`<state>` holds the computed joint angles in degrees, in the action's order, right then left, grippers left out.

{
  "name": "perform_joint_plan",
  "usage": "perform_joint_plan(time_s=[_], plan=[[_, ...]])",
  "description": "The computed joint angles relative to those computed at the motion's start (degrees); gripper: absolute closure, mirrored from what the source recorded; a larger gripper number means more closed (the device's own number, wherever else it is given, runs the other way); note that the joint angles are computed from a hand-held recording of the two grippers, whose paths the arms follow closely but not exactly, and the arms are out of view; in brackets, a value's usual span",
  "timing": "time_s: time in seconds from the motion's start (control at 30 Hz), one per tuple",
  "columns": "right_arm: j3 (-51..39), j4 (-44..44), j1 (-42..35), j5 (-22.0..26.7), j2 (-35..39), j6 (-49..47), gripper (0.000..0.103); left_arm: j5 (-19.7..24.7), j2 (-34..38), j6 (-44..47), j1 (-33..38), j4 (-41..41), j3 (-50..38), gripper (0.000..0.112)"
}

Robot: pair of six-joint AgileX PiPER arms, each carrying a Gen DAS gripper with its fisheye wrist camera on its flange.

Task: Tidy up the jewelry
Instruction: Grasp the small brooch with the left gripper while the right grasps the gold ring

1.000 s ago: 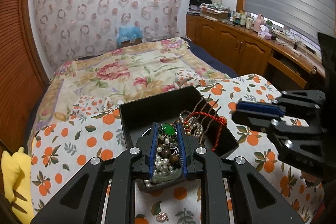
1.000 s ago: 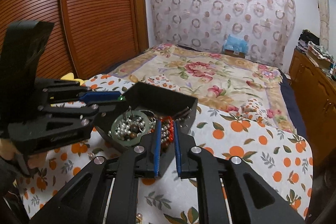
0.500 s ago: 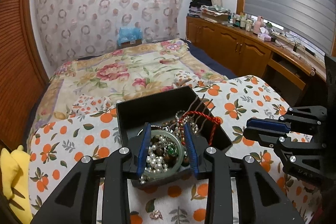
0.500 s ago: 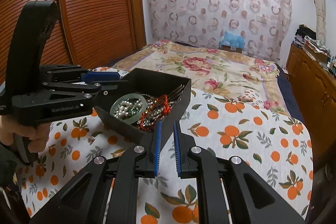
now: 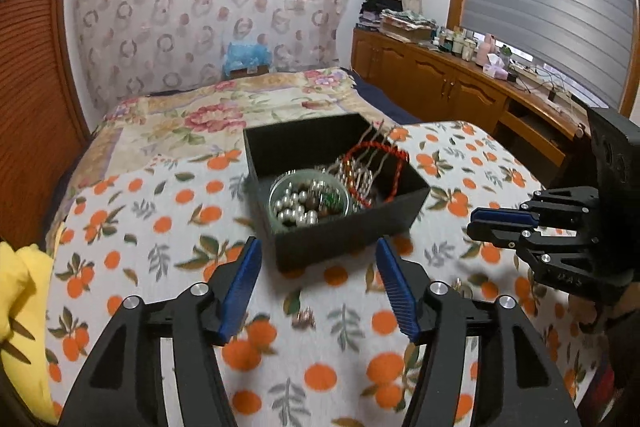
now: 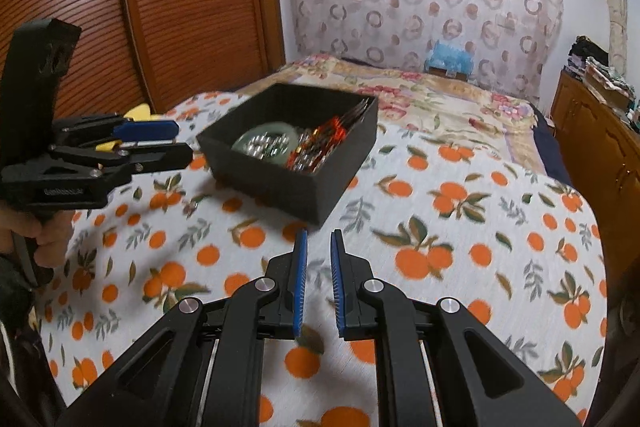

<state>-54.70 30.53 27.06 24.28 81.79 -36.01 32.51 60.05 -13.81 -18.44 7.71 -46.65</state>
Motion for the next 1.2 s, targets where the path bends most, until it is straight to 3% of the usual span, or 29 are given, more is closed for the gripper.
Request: perform_joint_plan(time_s=[0.13, 0.2, 0.23, 0.57, 0.73, 0.83, 0.93, 1.13, 1.2], plan=[[1.4, -1.9, 1.8, 0.3, -0.2, 1.2, 0.087, 0.2, -0.9, 1.9, 1.0, -1.6, 2.2, 0.053], [2.0, -2.7, 2.9, 0.1, -0.5, 1.8, 0.071, 0.2, -0.8, 2.3, 1.3, -2.0, 3.2, 0.053], [2.1, -2.7, 3.2, 0.2, -0.4, 1.7, 0.070, 0.2, -0.7, 2.7, 1.5, -2.3, 3.8, 0.053], [1.8, -17.1, 8.2, 1.5, 1.4, 14.3, 0.069, 1.5, 1.1, 6.1, 1.0, -4.2, 5.1, 0.053], [1.8, -16.6, 7.6, 1.6, 1.5, 13.4, 0.070, 1.7, 1.9, 7.5, 1.5, -5.6, 4.8, 0.053], [1.6, -17.7, 7.8, 1.2, 1.8, 14.0, 0.081, 1.3, 2.3, 9.3, 2.1, -7.2, 4.8, 0.053], [1.6, -17.3, 7.5, 1.0, 2.0, 13.9, 0.081, 1.2, 2.6, 12.8, 3.6, -10.6, 4.5, 0.053], [2.5, -17.2, 7.7, -0.2, 1.7, 14.1, 0.081, 1.0, 3.2, 14.0, 4.5, -11.7, 3.9, 0.079], [2.6, -17.4, 7.7, -0.3, 1.7, 14.2, 0.081, 0.7, 3.6, 12.8, 4.3, -10.7, 3.9, 0.083]])
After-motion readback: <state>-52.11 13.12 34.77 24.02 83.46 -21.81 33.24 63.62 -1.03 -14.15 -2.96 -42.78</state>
